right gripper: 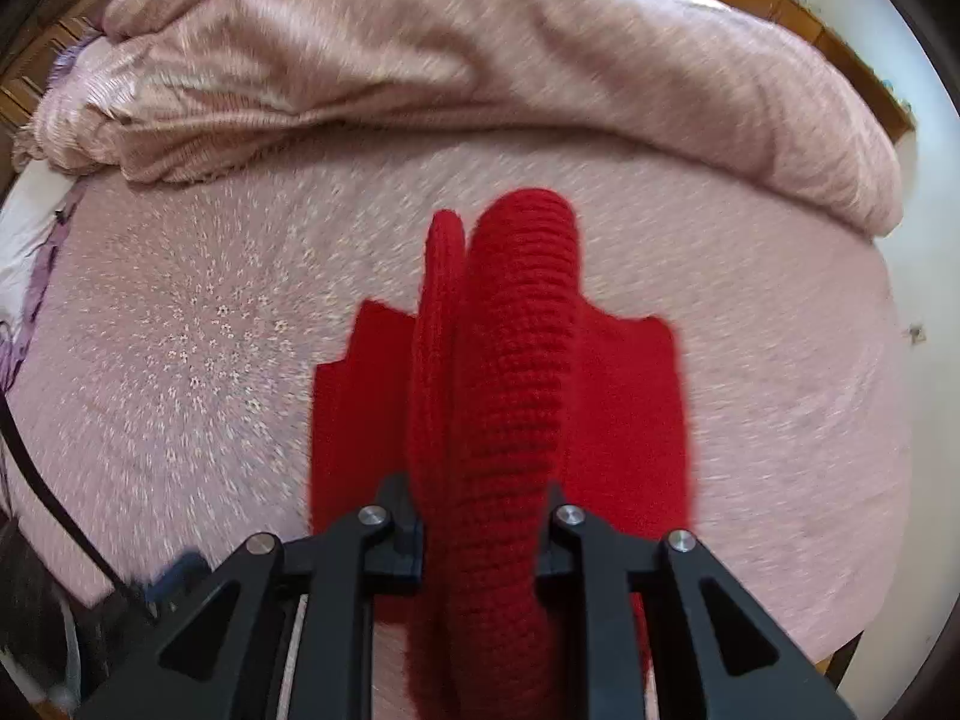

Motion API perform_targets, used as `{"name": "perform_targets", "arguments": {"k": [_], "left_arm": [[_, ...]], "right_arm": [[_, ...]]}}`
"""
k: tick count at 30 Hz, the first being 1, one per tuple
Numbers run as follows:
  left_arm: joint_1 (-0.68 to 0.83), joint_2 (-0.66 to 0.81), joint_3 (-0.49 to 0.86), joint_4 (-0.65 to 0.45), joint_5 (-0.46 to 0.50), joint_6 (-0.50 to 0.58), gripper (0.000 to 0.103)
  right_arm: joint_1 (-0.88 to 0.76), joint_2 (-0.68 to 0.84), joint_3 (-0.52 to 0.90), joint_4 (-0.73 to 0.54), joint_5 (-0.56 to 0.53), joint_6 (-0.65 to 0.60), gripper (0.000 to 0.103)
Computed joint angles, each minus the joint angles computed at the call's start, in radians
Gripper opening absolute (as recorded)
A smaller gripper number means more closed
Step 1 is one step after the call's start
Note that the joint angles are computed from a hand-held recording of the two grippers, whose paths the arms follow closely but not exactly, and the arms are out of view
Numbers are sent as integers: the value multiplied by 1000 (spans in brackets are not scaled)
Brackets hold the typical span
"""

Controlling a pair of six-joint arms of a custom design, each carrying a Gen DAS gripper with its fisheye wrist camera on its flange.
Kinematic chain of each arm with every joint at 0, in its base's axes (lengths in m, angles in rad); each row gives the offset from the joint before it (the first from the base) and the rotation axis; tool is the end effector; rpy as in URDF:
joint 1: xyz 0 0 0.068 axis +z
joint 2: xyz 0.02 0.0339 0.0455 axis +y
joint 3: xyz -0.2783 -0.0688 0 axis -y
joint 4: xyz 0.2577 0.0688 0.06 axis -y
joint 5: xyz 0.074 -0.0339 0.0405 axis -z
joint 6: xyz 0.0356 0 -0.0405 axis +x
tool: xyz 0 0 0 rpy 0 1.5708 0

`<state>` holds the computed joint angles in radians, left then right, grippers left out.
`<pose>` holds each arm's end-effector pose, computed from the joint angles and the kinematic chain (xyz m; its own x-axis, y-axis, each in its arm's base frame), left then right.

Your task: Fold small clothes

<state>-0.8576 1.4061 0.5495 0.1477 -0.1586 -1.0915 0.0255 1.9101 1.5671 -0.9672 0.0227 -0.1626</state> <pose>0.1818 -0.2015 0.1616 -0.7895 -0.4267 -0.4413 -0.0697 0.7766 -0.6261 0.4036 0.0095 0.2399 -0.9500 -0.1861 -0.2507 -0.1758 0.9824 -0.0634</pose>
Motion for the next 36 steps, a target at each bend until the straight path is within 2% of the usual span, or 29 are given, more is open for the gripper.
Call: {"name": "perform_targets", "arguments": {"k": [3, 5, 8, 9, 10, 13, 15, 16, 17, 18, 20, 22, 23, 26, 28, 32, 34, 36], "left_arm": [[1, 7, -5, -4, 7, 0, 0], [-1, 18, 14, -33, -2, 16, 0], [-5, 46, 43, -18, -3, 46, 0], [-11, 52, 54, -19, -6, 53, 0], [-15, 59, 64, -17, -8, 57, 0], [-29, 85, 90, -9, -6, 51, 0], [-28, 100, 94, 21, 22, 35, 0], [-15, 105, 84, 56, 52, 26, 5], [-6, 106, 65, 111, 88, 7, 16], [5, 108, 38, 188, 136, -22, 24], [24, 131, -7, 348, 228, -86, 52], [25, 148, -34, 458, 268, -136, 64], [26, 165, -40, 511, 284, -165, 69], [31, 248, -21, 649, 339, -253, 78], [38, 293, 23, 643, 360, -284, 80], [55, 373, 177, 476, 365, -273, 80], [64, 409, 246, 420, 356, -263, 80], [78, 456, 301, 402, 357, -284, 80]], "right_arm": [[46, 52, -42, 14, -22, 60, 27], [32, 60, -40, -16, -153, 39, 50], [-40, 49, 4, -99, -439, 21, 52], [-59, 41, 19, -124, -495, 7, 53], [-74, 29, 30, -143, -522, -15, 53], [-113, -31, 20, -150, -510, -110, 56], [-178, -106, -41, -124, -504, -240, 59], [-215, -137, -72, -111, -510, -304, 61], [-284, -185, -131, -83, -520, -408, 64], [-328, -191, -139, -67, -527, -459, 65], [-476, -243, -233, 19, -573, -622, 66], [-622, -266, -312, 101, -648, -755, 68], [-718, -265, -357, 143, -712, -828, 72], [-902, -199, -407, 189, -842, -969, 81], [-972, -144, -437, 222, -876, -1051, 81], [-1004, -98, -511, 306, -893, -1134, 81], [-999, -72, -514, 297, -890, -1161, 81], [-954, -81, -557, 357, -870, -1117, 81]]}}
